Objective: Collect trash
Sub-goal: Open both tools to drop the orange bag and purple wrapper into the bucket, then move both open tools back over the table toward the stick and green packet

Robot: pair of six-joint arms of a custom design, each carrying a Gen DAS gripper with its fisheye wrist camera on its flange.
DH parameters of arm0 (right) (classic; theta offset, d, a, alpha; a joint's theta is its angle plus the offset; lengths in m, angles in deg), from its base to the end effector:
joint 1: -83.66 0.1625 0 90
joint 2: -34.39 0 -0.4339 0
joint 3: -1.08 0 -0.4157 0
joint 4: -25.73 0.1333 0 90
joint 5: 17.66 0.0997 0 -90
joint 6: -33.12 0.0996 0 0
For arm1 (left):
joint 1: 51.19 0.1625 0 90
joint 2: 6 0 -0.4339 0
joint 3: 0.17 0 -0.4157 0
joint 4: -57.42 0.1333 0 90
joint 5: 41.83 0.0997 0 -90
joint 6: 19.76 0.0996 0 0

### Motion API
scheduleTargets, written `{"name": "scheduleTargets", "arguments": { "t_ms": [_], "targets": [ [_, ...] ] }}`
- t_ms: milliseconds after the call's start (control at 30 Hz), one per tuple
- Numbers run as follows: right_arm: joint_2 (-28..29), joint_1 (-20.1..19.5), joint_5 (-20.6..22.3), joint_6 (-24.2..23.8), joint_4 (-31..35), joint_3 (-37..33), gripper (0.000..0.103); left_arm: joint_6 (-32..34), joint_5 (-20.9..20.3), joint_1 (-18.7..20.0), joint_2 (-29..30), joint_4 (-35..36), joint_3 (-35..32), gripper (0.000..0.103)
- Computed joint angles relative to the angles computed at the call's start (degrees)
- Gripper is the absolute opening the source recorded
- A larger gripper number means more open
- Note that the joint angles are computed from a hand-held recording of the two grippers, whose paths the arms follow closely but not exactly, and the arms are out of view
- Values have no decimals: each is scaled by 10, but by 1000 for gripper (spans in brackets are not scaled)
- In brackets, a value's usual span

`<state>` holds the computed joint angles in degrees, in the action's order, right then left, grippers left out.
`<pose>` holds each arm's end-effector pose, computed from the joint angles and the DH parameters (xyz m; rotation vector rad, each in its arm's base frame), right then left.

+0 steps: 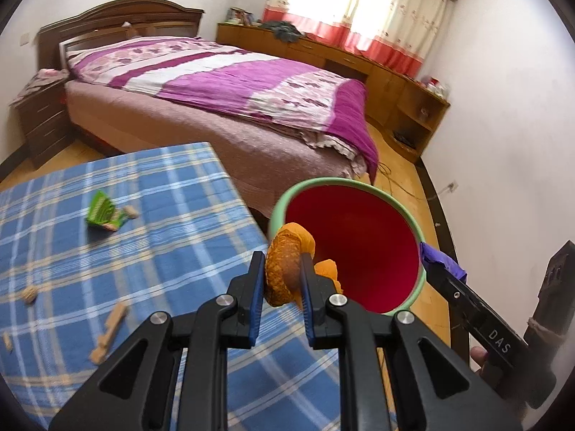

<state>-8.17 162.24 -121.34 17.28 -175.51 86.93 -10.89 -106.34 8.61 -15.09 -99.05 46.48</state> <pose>-0.0408 -0.7562 0.2270 -0.0958 -2.2746 1.4219 -0.2948 -0.8567 -0.0529 0.7520 2.5887 -0.7944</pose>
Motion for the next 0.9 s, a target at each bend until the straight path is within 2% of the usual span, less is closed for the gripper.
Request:
{"name": "scheduleTargets", "arguments": {
  "t_ms": [333,467,600,667,900],
  "targets": [
    [2,-21,-8,29,14,-16,65,8,-18,2,99,117,-163,18],
    [4,-27,-9,36,24,-24,65,14,-21,3,125,146,-205,18],
    [8,-31,-10,40,35,-34,65,19,-12,3,149,181,-245,31],
    [11,-33,-10,40,38,-38,65,15,-12,4,152,189,-252,35],
    [20,-31,-14,32,51,-54,65,-4,-6,8,132,175,-219,36]
  ]
}}
